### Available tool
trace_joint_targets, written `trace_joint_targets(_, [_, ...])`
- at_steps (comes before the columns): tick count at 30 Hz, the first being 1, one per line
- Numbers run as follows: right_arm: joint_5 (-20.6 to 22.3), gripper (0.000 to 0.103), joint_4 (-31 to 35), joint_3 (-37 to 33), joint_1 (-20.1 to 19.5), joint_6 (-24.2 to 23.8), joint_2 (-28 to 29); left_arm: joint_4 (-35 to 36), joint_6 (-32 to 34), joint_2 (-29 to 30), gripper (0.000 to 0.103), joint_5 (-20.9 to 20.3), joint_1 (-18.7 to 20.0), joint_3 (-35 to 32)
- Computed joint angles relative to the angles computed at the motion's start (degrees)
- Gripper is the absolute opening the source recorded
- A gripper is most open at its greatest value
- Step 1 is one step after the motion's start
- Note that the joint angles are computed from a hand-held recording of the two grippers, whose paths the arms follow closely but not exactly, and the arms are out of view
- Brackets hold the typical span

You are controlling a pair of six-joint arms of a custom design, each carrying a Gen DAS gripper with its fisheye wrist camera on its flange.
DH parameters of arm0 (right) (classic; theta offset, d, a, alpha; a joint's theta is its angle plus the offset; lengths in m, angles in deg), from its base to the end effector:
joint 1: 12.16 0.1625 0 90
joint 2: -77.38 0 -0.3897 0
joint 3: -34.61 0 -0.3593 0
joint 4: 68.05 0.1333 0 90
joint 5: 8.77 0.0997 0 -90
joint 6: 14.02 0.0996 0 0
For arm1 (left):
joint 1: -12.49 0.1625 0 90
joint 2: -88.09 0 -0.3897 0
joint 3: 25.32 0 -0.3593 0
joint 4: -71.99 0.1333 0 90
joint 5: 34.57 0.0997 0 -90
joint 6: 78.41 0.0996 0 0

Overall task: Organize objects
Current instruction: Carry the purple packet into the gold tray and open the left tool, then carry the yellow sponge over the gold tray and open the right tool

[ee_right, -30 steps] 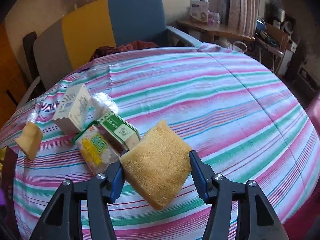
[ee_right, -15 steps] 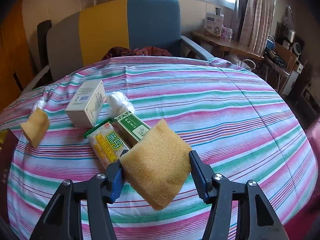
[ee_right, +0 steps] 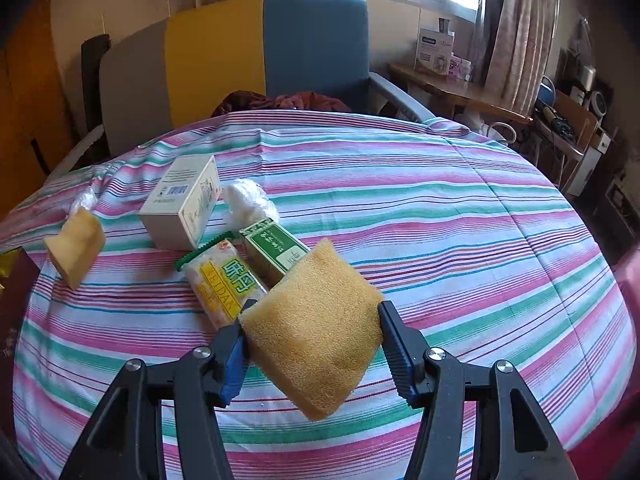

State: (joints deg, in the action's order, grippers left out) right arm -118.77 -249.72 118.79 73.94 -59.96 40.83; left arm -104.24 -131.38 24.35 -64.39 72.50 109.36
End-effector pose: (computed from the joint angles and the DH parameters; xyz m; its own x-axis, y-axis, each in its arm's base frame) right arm 0.0519 -0.6971 0.1311 -0.6758 -0.3060 0.6705 -0.6281 0.7151 -0.3067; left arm -0.0091 -0.4554 0.1509 -0.7132 -0.6366 -0.2935 -0.1448 0.5434 -0.8269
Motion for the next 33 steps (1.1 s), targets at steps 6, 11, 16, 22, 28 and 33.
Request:
trace_joint_targets(6, [6.5,0.060,0.1,3.9,0.2,-1.2,-2.4,-0.6,-0.8,-1.5,0.063,3.1,-3.2,2.9])
trace_joint_targets(11, [8.4,0.060,2.5,9.0,2.6,-0.7,-3.9,0.8,-1.6,-4.9,0.063,7.8,-7.6,6.8])
trace_joint_targets(16, [12.6,0.060,4.7,15.0,6.0,-0.9,-4.7,10.3,-9.5,-11.4,0.063,12.2,-10.7,10.2])
trace_joint_targets(22, [18.5,0.060,6.1,20.9,12.0,-2.9,-3.2,20.1,-18.6,-18.2,0.063,14.5,-11.4,11.8])
trace_joint_targets(28, [14.6,0.060,2.2,23.3,18.7,-9.9,2.7,26.4,-23.4,-22.7,0.063,15.1,-11.8,12.6])
trace_joint_targets(33, [9.8,0.060,1.4,21.6,21.5,-11.4,8.1,32.9,-27.8,-26.0,0.063,16.4,-12.7,12.8])
